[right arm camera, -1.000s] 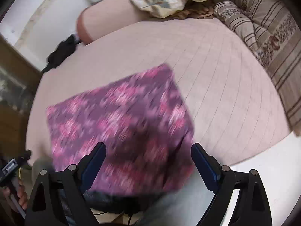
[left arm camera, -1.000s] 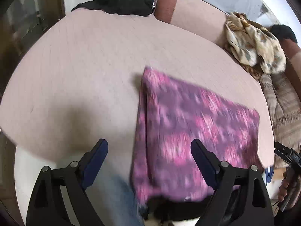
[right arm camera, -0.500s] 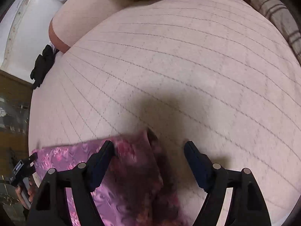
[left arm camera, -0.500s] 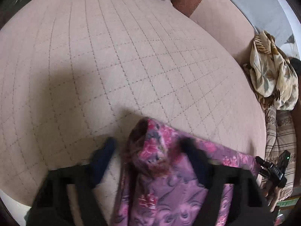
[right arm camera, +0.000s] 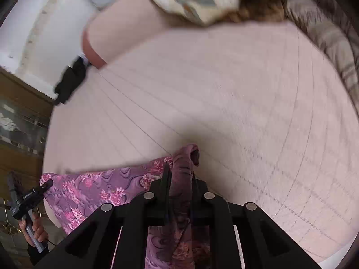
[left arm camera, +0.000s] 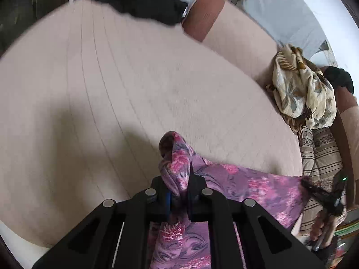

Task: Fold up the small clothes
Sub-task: 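Lift the edge with both grippers and fold the shirt over again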

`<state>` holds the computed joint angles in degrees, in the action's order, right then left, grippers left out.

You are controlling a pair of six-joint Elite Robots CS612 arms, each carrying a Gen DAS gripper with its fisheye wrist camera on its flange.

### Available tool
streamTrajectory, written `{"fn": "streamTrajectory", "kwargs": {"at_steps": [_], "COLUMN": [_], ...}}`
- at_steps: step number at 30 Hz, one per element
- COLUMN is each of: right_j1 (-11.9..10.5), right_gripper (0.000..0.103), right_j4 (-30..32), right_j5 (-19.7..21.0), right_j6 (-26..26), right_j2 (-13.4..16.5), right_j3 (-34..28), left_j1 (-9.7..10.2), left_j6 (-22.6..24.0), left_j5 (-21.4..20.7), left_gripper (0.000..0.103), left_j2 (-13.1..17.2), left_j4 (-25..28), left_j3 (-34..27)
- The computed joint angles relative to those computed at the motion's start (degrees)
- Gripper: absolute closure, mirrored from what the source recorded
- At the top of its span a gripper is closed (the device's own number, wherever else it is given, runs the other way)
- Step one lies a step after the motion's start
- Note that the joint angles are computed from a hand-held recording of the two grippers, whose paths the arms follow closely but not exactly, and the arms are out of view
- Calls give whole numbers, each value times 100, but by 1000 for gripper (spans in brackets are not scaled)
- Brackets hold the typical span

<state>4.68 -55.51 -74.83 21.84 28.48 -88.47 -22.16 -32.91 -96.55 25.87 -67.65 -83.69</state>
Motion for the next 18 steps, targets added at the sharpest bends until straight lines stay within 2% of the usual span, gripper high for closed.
{"fn": "streamTrajectory", "kwargs": {"at_steps": [6, 10, 14, 16, 17, 18], "right_j1": [84, 146, 121, 100, 105, 143], "right_gripper": [92, 92, 92, 89, 83, 75], "right_j4": [-705, -1439, -2209, -2419, -2458, -2439], "right_j5": [-281, -491, -503, -367, -418, -645], "right_j6": [-62, -47, -13, -60, -155, -312], "right_j2": [-302, -574, -860, -968, -998, -1043], "right_j3": [507, 1265, 2157, 2580, 2740, 2920], "left_j1": [115, 166, 290, 312, 313, 306], "left_j6": [79, 306, 318, 202, 239, 247], "left_j5": [38, 104, -5, 97, 140, 316], "left_gripper": [94, 94, 94, 90, 86, 80], "left_j2": [-242, -586, -899, -1016, -1065, -1112], "left_j4": [-626, -1156, -1843, -1977, -1922, -1714], "left_j3": [284, 992, 1880, 2356, 2539, 2744]}}
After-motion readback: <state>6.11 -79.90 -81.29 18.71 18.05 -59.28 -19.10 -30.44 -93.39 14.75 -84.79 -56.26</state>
